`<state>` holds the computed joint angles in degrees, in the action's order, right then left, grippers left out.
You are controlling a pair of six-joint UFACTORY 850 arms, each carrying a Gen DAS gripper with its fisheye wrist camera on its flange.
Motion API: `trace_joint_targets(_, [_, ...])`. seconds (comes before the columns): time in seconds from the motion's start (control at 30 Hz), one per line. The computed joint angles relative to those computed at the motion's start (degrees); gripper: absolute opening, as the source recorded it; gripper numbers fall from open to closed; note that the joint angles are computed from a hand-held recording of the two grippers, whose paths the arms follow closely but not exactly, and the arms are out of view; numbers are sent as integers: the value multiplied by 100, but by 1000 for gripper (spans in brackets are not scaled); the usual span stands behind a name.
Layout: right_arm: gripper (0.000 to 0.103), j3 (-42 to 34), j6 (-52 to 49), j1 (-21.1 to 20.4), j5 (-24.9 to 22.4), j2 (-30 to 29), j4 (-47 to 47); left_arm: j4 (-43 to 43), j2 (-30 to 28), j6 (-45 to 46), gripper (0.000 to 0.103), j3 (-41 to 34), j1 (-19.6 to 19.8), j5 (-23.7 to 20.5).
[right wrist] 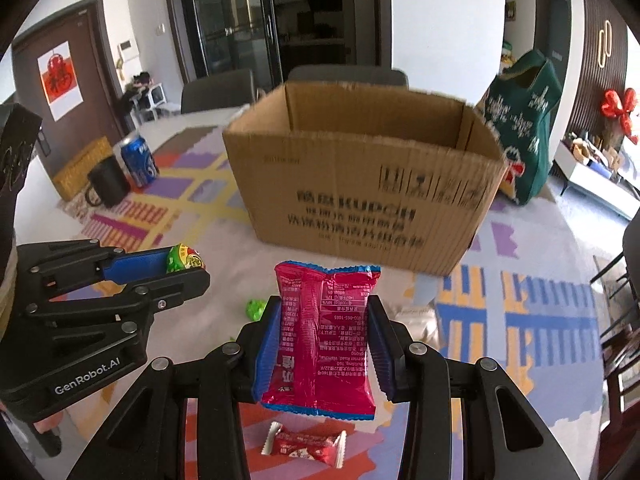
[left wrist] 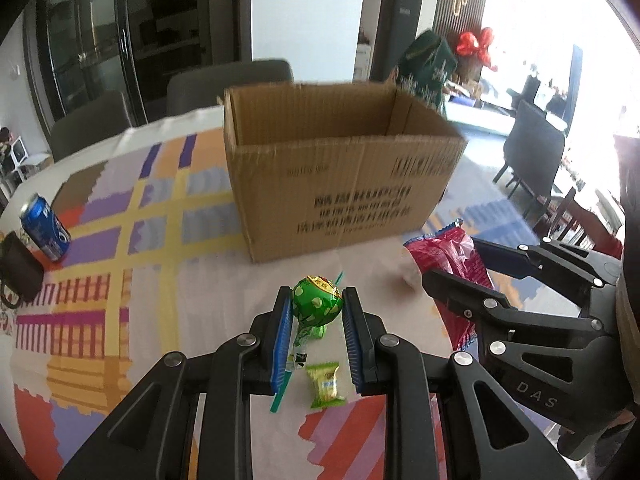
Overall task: Organize snacks
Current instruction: 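Carry the lollipop and pink bag over the box with both tools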
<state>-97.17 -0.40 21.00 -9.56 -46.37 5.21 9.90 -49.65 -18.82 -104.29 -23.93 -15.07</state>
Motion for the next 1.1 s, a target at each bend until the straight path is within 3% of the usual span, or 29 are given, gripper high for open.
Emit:
trace_joint_targets(0.33, [42, 89, 36, -16, 541, 324, -95, 211, 95, -303, 25, -259, -12, 236])
trace_joint_targets(0.6, [42, -236, 277, -111, 583, 265, -312, 651, -73, -790, 25, -770, -17, 148])
trace_joint_targets(0.7, [42, -431, 691, -142, 559, 185, -716, 610, -230, -757, 25, -1106, 1, 46])
trace_joint_targets(0.87, [42, -857, 12, -196, 389, -28, -46, 349, -514, -453, 25, -1677, 40, -187])
trace_joint_targets(1.1, [42, -1540, 24, -256, 63, -391, -112, -91, -1203, 49, 25, -2948, 101, -811])
